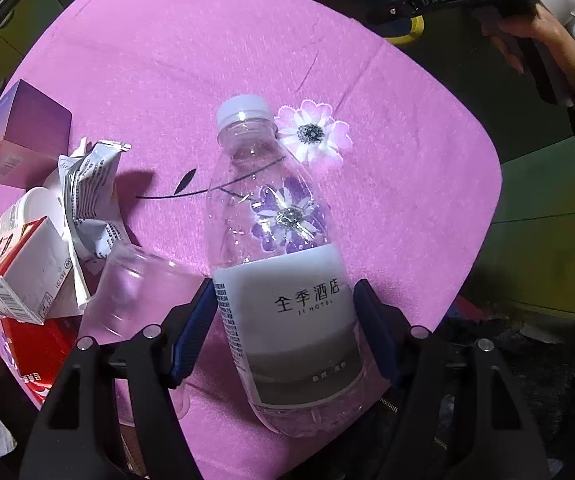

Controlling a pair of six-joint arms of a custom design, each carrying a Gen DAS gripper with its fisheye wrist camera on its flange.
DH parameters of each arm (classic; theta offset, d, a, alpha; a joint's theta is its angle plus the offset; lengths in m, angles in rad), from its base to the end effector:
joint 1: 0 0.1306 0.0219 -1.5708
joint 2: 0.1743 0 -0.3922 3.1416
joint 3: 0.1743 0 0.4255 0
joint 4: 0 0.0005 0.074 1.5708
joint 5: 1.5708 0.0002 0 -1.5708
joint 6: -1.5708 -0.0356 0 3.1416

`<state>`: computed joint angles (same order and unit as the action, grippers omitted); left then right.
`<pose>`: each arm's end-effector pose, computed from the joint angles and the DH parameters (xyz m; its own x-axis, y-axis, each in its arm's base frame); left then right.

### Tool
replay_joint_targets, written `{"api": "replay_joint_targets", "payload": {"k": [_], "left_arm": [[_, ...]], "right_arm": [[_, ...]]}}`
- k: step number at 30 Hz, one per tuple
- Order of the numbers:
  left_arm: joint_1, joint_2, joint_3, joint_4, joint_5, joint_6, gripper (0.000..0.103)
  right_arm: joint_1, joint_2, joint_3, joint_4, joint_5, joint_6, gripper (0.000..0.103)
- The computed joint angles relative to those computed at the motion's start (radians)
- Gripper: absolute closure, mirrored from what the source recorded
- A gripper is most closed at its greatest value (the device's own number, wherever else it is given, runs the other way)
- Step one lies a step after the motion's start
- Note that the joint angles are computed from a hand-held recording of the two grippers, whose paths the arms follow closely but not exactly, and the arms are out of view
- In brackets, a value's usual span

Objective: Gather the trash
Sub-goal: 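Lift the water bottle to the yellow bin and drop it in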

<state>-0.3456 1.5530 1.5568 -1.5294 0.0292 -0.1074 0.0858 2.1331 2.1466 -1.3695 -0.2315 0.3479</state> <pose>0.4824 -0.1753 0.4101 -0.8981 0.4372 -0.0480 0.4387 0.8983 -0.0242 0.7304 0.0705 0.3207 -0.8701 -0.4079 -0.2768 -0.4561 0.8792 0.1381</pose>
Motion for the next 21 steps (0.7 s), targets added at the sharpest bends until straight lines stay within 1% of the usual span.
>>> {"api": "replay_joint_targets", "payload": {"k": [3,4,7,9,13,21], "left_arm": [[-0.007,0.035,0.034,-0.028,-0.010,0.014,0.036],[-0.003,0.055,0.057,-0.046,-0.007,0.019,0.036],[-0.011,0.103,0.080,-0.068,0.012,0.044,0.038],[-0.023,0.111,0.086,-0.063,-0.019,0.038,0.039],[-0.026,0.125,0.112,-0.063,-0.011,0.046,0.040],[-0.034,0.110,0.177,-0.054,-0.009,0.034,0.041]], "right_arm": [[-0.002,0.000,0.002,-0.001,-0.002,0.001,0.043],[-0.002,0.000,0.002,-0.001,-0.002,0.001,0.043],[-0.005,-0.002,0.001,0.000,-0.005,0.003,0.043],[-0.008,-0.007,-0.004,0.002,-0.010,0.005,0.043],[-0.019,-0.015,-0.014,0.009,-0.017,0.003,0.044],[-0.046,-0.028,-0.024,0.020,-0.032,-0.017,0.044]]}}
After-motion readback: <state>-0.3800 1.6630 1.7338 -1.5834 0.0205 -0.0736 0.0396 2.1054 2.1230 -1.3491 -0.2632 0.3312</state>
